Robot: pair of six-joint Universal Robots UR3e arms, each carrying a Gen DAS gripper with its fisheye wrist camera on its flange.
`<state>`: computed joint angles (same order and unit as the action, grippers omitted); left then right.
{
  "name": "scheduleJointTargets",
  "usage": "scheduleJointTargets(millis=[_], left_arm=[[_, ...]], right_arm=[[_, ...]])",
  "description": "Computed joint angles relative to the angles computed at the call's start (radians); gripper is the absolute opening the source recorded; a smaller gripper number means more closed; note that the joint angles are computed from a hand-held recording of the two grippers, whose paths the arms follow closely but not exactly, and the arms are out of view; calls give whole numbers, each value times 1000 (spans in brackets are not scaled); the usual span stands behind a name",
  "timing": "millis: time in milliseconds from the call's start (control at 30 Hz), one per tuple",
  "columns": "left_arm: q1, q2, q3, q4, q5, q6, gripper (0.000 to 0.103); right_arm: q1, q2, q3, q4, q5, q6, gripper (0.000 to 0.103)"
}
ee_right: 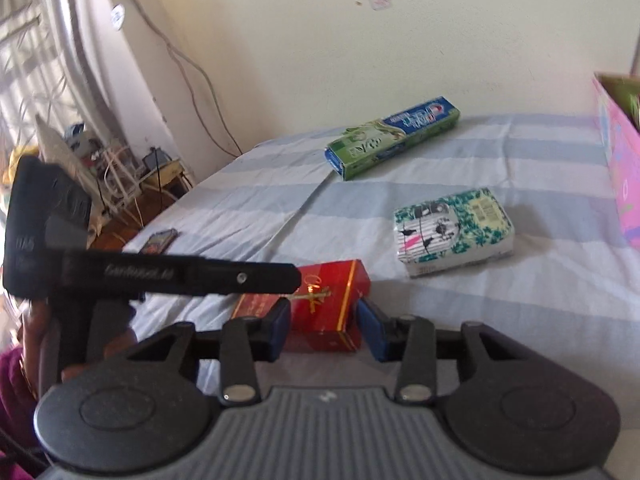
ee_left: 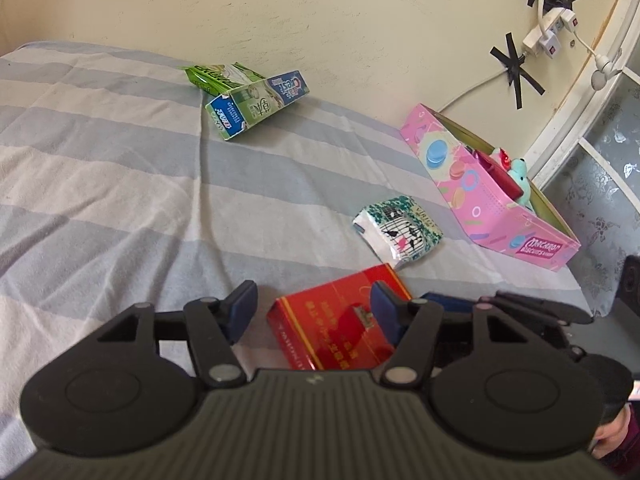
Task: Organize objects
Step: 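Move the right gripper to the red box and grasp it, then carry the red box into the pink tin and open the right gripper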
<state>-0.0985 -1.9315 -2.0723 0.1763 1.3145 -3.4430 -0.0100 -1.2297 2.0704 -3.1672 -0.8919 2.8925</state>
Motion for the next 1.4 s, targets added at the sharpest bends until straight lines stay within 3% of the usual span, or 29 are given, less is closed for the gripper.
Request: scheduleJointTargets(millis=[100,267,500,633,767,833,933,1033,1067,1100,1167,1233,1333,1400], left_arm=[[-16,-14,23,-13,17,19,65],[-76,-43,73,-31,99,45,66],[-44,-22,73,-69,45,43,67],[-4,21,24,-74,-29,77,68],[-22,6,44,-89,-4,60,68],[-58,-11,72,-90,61,55,69],[-60,-13,101,-126,70,39,69],[-48,-16,158,-171,22,17,67],[-32,-25,185,-185,-56,26,61],[-31,-37,230,-219,-107,28,63],[-90,-80,348,-265,-42,39,61],[-126,-111,435,-315,11,53,61],[-126,-90,430,-347,54,63,62],[-104,-40,360,-339,72,54,64]], right_arm=[[45,17,-26,-24,-77,-53,60],[39,79,-123,95,9,-52,70],[-1,56,-101,150,75,-103,71],[3,24,-65,145,39,-180,77],[2,39,-76,157,60,-190,77],[15,45,-80,141,54,-188,75],[17,39,-63,112,43,-188,73],[-2,33,-30,17,40,-138,66],[-8,30,-18,-35,25,-119,61],[-32,22,-19,-13,68,-129,46],[-66,9,-22,12,115,-110,45],[-71,-5,0,-41,71,-108,43],[-140,-63,62,-15,110,-186,51],[-193,-101,97,34,152,-258,68]])
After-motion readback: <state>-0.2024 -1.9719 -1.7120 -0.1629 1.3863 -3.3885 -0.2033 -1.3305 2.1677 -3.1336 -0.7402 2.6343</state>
